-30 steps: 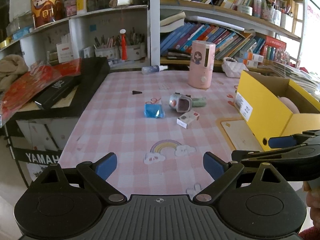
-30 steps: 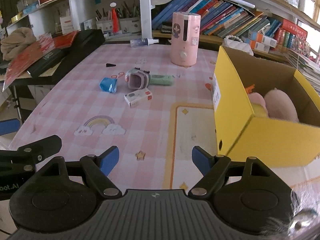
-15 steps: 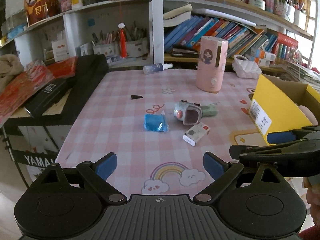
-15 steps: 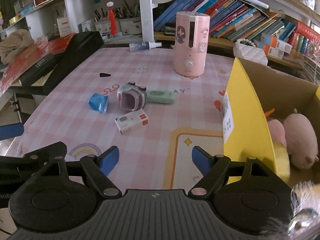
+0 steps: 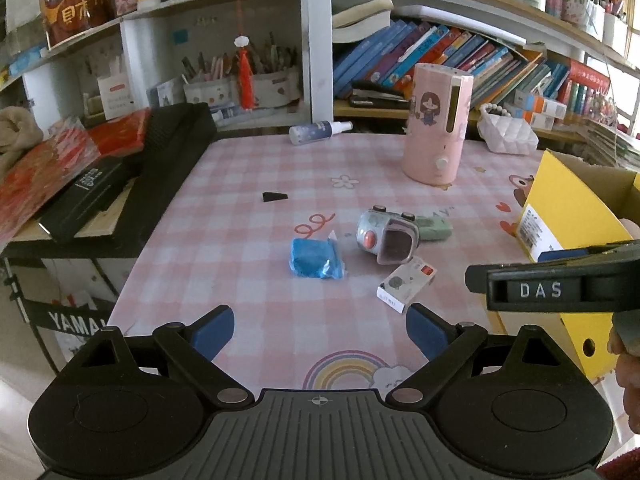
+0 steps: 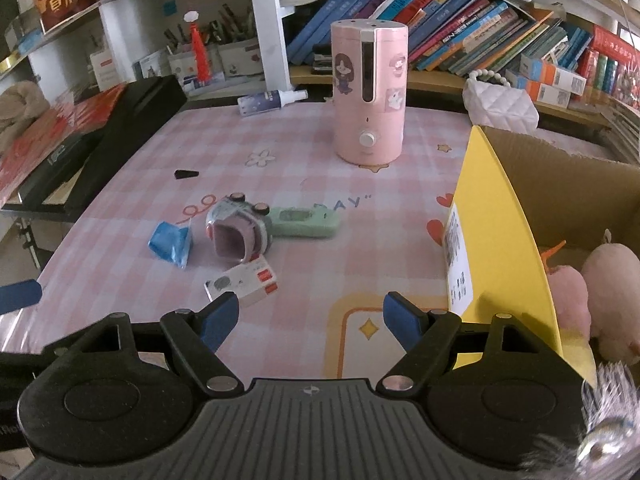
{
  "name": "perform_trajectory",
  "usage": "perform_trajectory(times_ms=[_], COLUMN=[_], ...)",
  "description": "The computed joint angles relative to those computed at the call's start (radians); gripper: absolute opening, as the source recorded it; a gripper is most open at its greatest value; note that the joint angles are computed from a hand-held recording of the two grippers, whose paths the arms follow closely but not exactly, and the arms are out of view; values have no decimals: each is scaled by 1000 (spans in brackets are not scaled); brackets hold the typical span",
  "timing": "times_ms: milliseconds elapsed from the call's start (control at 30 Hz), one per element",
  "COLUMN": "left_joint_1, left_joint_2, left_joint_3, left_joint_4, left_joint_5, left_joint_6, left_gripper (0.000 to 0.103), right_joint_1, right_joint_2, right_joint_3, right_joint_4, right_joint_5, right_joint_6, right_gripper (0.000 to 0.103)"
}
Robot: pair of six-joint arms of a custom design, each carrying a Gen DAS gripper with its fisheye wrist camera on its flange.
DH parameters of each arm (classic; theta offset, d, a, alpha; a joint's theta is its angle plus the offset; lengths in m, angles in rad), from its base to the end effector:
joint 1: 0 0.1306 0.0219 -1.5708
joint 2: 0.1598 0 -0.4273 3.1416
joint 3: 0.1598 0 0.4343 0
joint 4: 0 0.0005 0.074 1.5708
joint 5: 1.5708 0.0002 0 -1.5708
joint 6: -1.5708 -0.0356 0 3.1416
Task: Organize objects
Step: 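Move both tools toward the grey toy car and small white box, then grasp the small white-and-red box with the left tool while the right tool grasps the grey toy car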
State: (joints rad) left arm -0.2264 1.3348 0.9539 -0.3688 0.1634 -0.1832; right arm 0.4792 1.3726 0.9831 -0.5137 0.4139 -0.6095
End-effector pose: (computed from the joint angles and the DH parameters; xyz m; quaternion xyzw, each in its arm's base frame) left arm 0.4588 -0.1121 0.3207 0.2177 0.8881 -0.0834 0.3961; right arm 0.4266 0.2050 0.3088 0.1274 0.9183 0.0000 0.3748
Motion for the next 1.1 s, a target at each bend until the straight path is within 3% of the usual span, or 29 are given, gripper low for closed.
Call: perform_trajectory(times_ms=[1100], left_joint_1=[-70], left_joint_2=[88], left_joint_3=[45], left_joint_4=[56], left_joint_5=[-39], left_joint_6=[20], left_gripper=[94], right_joint_1=[-82], right_joint_2=[20], right_joint_3=[27], right_joint_4=[52], right_joint_5=[-74], right_joint_6=[92], right_gripper=[78])
